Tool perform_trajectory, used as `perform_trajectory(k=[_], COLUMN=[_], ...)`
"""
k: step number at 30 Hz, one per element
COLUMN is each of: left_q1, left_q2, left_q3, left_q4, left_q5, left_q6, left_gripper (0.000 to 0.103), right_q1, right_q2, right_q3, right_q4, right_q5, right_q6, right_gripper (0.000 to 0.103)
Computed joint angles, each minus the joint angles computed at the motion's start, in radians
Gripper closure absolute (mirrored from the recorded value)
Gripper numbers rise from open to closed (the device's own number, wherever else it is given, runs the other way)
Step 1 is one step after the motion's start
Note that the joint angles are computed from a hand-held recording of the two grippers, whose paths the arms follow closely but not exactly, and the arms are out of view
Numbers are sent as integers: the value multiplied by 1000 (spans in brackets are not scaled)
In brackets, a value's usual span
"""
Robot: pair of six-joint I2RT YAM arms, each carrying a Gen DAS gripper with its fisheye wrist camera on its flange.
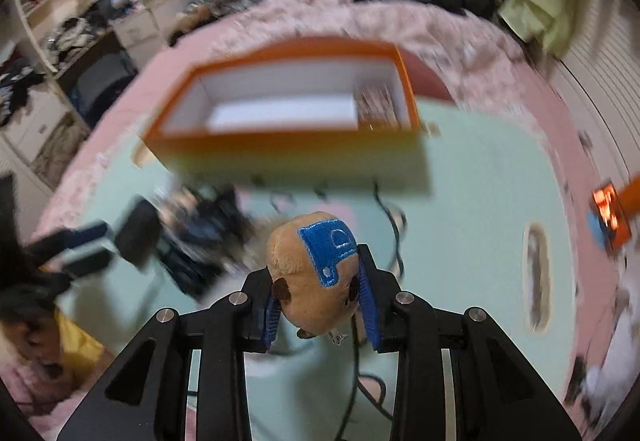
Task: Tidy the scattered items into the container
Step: 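Set the bear plush on the table with the right tool, then grasp the brown card box in the box with the left tool and lift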
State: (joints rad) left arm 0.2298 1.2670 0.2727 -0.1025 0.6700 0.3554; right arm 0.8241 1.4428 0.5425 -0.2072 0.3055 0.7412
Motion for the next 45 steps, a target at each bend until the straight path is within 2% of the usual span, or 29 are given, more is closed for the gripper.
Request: perform_trajectory(k=[3,5,7,9,12,15,18,22,25,27,29,32,36,40,42,45], left_q1=[-10,-12,-10,-12,-23,-41,-45,-43,-88,-172,-274,-406,-565,-663,-690,-713], left_q2=[-5,-10,-11,-12,-18,-25,-32,-145,-207,-233,-214,-51,318,666,800,951], left_q3=[-2,-4,-5,-4,-6,-13,-16,-67,-45,0,75,278,683,1062,1208,1372], left_q4=[-5,-6,-8,-9,-11,-1,5,62,25,-15,-55,-124,-288,-430,-495,-591], left_q5=[-7,-8,-7,-9,-12,-21,-20,-35,-69,-133,-177,-172,-216,-362,-406,-418], left_q6=[-1,-2,2,-1,-6,-21,-33,-109,-149,-205,-259,-348,-480,-605,-645,-692], left_gripper=[39,39,39,39,39,39,39,39,39,39,39,39,39,40,44,51], right_q1=[15,59,109,189,298,355,420,496,488,453,461,472,487,502,507,513], right_q2=[55,38,25,-1,-22,-15,45,144,161,170,182,191,191,194,198,187], right_q3=[-49,-80,-80,-75,-67,-73,-85,-60,-80,-104,-108,-106,-125,-119,-114,-129], right_q4=[99,157,155,131,72,34,11,-22,17,78,87,93,122,111,100,113], right_q5=[-19,30,98,203,325,355,357,387,367,323,341,348,365,374,378,383], right_q6=[72,109,134,168,242,296,407,493,497,478,491,491,496,512,517,514], right_gripper=[66,64,54,33,24,23,23,23,23,22,22,22,21,20,20,20])
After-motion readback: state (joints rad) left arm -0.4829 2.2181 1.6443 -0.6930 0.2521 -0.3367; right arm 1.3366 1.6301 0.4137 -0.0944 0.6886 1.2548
